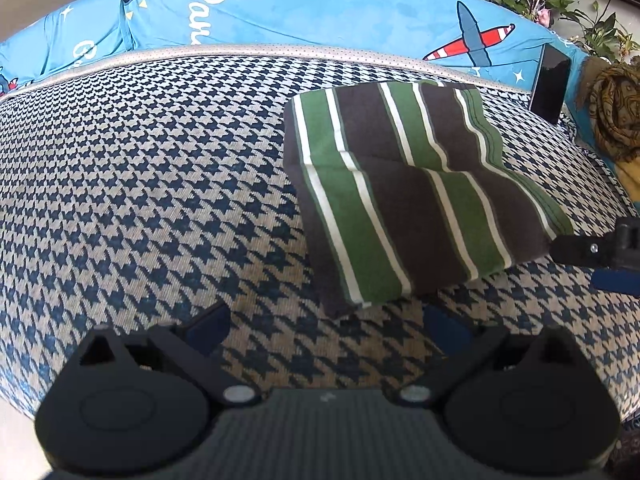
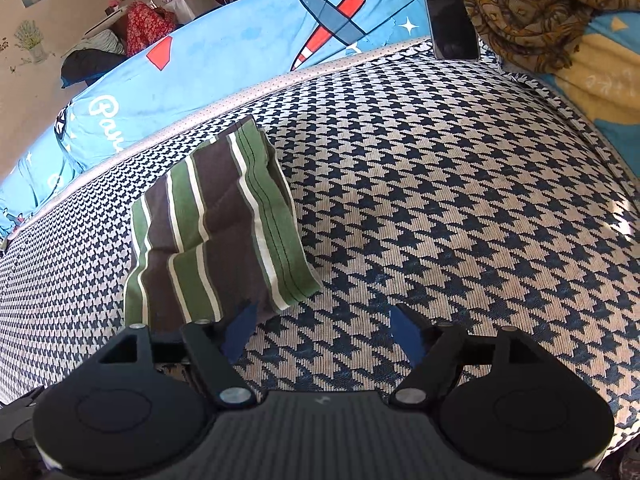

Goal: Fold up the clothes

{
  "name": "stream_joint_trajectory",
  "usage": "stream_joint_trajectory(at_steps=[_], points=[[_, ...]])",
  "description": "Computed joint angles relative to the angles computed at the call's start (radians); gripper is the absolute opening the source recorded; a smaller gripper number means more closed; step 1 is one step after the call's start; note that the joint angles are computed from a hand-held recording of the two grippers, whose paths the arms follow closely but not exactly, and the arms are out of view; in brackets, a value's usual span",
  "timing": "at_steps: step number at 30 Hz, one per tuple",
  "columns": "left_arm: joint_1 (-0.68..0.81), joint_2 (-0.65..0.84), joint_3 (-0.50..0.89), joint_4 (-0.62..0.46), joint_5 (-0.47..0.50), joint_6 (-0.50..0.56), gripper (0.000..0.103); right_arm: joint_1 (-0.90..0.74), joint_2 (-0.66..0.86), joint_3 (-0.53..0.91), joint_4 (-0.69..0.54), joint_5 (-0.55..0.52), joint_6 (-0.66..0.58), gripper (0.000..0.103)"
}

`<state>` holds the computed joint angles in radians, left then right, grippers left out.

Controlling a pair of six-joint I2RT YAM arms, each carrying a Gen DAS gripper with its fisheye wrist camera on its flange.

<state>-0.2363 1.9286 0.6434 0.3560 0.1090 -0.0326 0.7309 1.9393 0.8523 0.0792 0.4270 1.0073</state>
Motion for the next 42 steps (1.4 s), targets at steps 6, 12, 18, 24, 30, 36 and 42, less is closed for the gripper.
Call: stream_joint_trajectory(at_steps=[6,12,18,24,30,36,42], points=[[-0.006,0.006,-0.039,0.035,-0.032,0.014,0.103,0.010,0.005,-0.013,0.018,-0.019,-0.012,0.081],[-0.017,0.007,-0.091,0.100,-0.061,0.036,0.103,0.022,0.024,0.006,-0.035,-0.016,0.011,0.086],[-0.015,0.006,-0.150,0.172,-0.067,0.040,0.103,0.045,0.039,0.028,-0.079,0.007,0.008,0.089],[0.000,0.004,-0.195,0.221,-0.051,0.067,0.103,0.066,0.038,0.015,-0.078,0.017,0.026,0.097],[0.014,0.011,-0.231,0.277,-0.033,0.089,0.103,0.111,0.094,0.104,-0.221,0.080,0.069,0.099],[0.027,0.018,-0.277,0.347,-0.017,0.111,0.103,0.169,0.176,0.232,-0.415,0.131,0.100,0.103],[0.032,0.022,-0.318,0.401,-0.014,0.125,0.103,0.224,0.170,0.217,-0.433,0.139,0.163,0.103]])
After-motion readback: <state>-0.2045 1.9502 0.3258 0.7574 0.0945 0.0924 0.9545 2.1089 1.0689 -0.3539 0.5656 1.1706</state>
